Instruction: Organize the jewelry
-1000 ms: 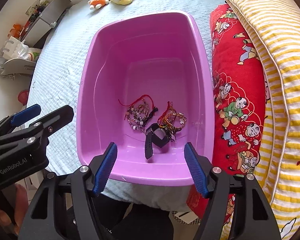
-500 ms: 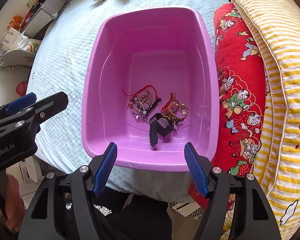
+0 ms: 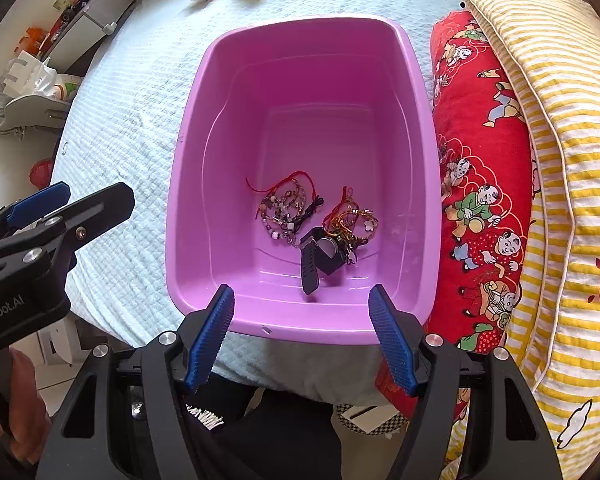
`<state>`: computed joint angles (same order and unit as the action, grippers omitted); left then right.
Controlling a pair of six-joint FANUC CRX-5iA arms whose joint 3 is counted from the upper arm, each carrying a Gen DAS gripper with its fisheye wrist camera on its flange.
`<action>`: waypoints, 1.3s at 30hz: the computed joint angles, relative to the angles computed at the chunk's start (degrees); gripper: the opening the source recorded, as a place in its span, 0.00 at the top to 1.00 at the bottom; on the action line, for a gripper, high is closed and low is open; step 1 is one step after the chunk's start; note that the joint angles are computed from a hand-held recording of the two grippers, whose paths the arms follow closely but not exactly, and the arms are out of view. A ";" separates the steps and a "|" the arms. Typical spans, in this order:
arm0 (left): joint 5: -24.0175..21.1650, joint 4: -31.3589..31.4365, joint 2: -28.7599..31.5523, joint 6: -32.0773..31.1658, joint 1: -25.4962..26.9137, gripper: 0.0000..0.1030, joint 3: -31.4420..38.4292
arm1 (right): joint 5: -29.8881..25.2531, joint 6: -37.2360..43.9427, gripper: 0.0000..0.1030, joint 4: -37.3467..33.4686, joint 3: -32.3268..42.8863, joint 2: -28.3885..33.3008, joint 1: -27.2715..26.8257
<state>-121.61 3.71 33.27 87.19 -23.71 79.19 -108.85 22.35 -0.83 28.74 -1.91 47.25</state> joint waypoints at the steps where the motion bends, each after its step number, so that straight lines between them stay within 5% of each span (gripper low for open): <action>1: 0.01 0.02 0.01 -0.03 0.02 0.12 0.05 | -0.08 0.05 0.35 -0.03 0.09 0.07 0.00; 39: -0.59 0.32 0.68 -0.01 0.46 0.12 0.85 | -0.37 2.36 0.35 -1.21 1.28 1.31 -1.28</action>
<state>-122.20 4.03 33.95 87.18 -23.25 80.03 -109.23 24.70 -2.04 30.03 -0.59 45.97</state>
